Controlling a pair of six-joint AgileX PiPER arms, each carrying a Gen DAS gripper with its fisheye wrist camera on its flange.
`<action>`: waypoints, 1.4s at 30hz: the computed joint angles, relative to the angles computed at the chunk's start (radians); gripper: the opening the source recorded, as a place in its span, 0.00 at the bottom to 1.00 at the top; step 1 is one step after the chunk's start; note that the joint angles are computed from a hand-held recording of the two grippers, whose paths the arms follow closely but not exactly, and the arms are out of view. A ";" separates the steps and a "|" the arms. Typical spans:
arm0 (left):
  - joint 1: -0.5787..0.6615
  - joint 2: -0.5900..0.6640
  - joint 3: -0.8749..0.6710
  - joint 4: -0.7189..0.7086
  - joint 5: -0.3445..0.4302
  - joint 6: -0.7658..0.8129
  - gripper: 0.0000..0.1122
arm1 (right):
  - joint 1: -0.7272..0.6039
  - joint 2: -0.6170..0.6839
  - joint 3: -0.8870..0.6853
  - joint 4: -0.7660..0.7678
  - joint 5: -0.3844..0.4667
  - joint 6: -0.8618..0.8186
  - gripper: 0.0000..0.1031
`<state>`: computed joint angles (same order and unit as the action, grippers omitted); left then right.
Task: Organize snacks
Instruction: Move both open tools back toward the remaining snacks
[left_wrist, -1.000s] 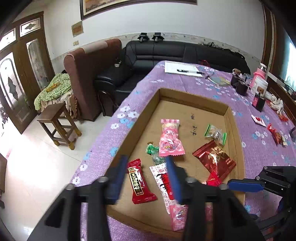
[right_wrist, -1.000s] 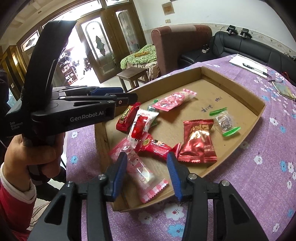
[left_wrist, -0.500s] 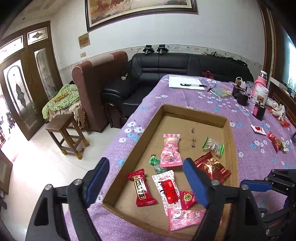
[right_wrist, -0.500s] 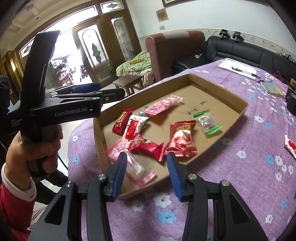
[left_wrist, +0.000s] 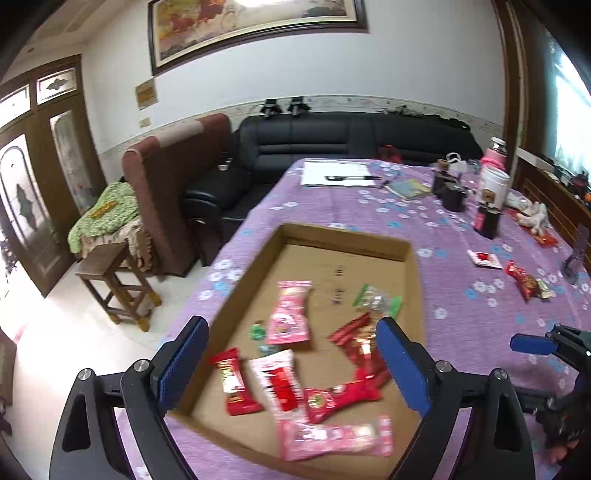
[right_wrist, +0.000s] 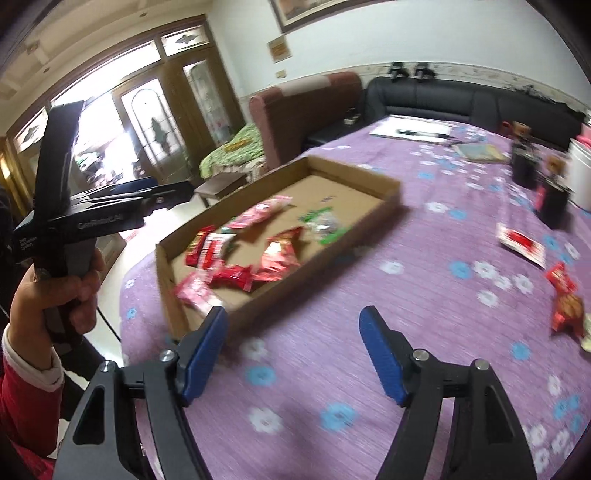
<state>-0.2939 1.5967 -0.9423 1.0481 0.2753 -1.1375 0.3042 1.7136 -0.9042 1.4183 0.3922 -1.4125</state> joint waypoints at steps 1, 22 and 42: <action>-0.008 0.004 -0.006 -0.024 -0.002 0.022 0.84 | -0.026 -0.012 0.019 0.014 0.008 -0.017 0.72; -0.295 0.193 -0.240 -0.307 0.088 0.291 0.84 | -0.550 -0.123 0.226 0.176 0.144 -0.299 0.72; -0.313 0.651 -0.962 -0.835 0.286 0.935 0.84 | -0.555 0.021 0.017 -0.003 -0.085 -0.073 0.71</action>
<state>-0.6064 2.2478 -1.9045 0.2133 0.5616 -0.2025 -0.2509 1.7351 -0.8873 1.4149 0.3073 -1.4858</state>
